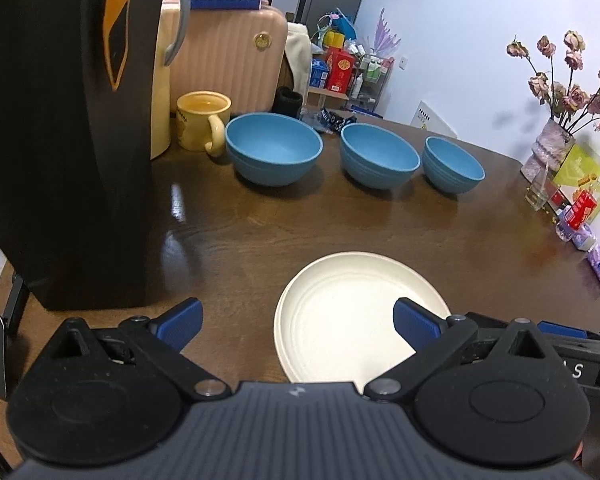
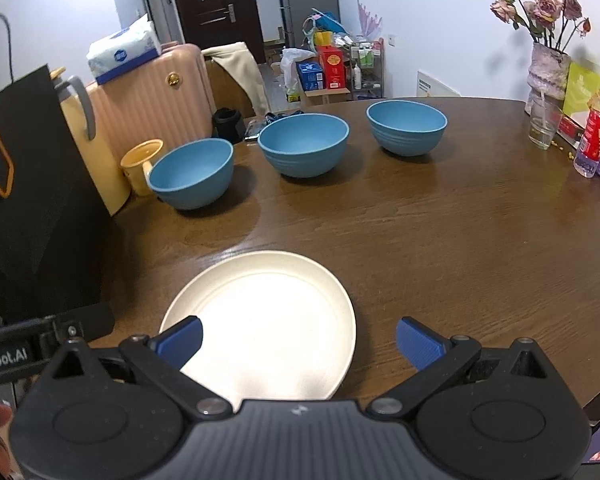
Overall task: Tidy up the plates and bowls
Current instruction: 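Lift both open tools off the plates and move toward the blue bowls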
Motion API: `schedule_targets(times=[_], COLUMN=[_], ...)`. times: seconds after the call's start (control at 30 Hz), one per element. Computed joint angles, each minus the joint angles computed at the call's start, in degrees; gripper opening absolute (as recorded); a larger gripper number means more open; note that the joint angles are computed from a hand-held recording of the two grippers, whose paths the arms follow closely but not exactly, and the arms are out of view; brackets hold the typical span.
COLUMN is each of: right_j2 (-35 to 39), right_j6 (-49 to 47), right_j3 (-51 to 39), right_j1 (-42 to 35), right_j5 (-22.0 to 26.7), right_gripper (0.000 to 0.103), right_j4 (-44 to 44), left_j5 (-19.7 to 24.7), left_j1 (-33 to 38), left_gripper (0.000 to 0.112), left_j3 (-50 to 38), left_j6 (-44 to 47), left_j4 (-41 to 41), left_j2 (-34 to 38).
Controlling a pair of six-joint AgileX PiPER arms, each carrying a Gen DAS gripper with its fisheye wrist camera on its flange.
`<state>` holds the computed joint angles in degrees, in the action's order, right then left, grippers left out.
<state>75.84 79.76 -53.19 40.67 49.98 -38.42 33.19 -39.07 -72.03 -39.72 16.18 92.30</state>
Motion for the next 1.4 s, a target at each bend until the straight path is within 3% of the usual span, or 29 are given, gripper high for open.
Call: schedule_targets(times=[0.53,0.9,1.4], right_j2=[0.37,2.44,6.94], right_j6=[-19.92,-41.16,-67.95], right_j3=[-5.93,-10.33,-14.73], right_j1=[-13.41,-25.73,-39.38], right_j5=[-4.77,-9.17,-9.63], right_gripper=[0.103,0.103,0.103], right_j4=[10.36,24.84,46.49], left_j5=[8.5,20.42,33.45], left_j1=[-1.21,-3.37,-6.82], left_gripper=[0.103,0.103,0.103], left_j3=[-15.52,-33.68,-53.62], left_j6=[-6.0,-10.49,-16.99], left_j4=[2.75,6.13,10.04], left_j2=[6.98,16.03,27.61])
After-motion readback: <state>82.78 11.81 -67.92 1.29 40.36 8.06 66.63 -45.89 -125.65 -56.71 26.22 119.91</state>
